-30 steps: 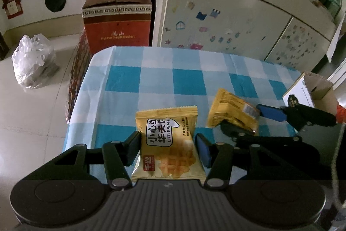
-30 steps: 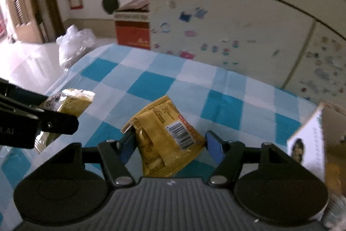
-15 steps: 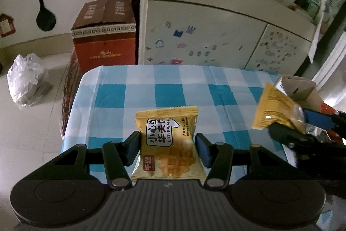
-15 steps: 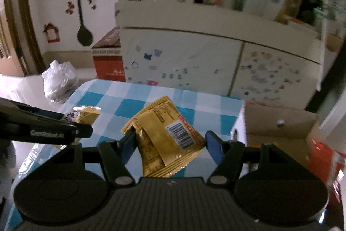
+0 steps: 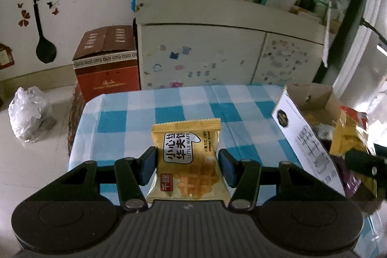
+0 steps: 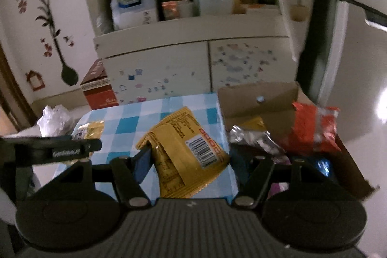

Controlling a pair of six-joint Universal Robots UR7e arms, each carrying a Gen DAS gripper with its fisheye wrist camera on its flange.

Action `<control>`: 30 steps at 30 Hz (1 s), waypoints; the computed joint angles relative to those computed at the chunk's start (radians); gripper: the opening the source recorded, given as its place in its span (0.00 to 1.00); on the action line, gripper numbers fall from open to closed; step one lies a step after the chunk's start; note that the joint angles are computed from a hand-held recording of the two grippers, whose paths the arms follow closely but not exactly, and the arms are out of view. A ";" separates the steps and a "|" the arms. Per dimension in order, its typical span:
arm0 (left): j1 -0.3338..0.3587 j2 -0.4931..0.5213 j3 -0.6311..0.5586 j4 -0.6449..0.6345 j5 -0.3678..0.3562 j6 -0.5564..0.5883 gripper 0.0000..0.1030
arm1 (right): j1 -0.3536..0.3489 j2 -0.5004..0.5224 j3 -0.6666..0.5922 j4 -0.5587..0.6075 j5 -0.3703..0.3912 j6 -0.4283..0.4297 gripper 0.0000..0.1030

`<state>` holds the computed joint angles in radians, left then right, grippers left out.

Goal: Organize snacks
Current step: 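Lift both held bags and carry them over the cardboard box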

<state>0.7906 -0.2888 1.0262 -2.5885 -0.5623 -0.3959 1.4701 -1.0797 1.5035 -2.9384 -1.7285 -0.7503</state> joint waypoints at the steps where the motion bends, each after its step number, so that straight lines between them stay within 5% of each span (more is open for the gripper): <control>1: -0.005 -0.003 0.015 -0.004 0.004 -0.004 0.59 | -0.003 -0.004 -0.001 0.011 0.004 0.009 0.67; 13: -0.058 -0.025 0.102 0.051 0.037 -0.201 0.59 | -0.032 -0.025 -0.008 0.018 0.002 0.055 0.67; 30: -0.115 0.139 -0.185 0.114 0.004 -0.098 0.59 | -0.075 -0.071 -0.046 0.046 0.090 0.169 0.68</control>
<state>0.6752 -0.1499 0.8411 -2.4747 -0.5579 -0.4936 1.3950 -1.1503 1.4573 -2.8920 -1.6383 -0.5809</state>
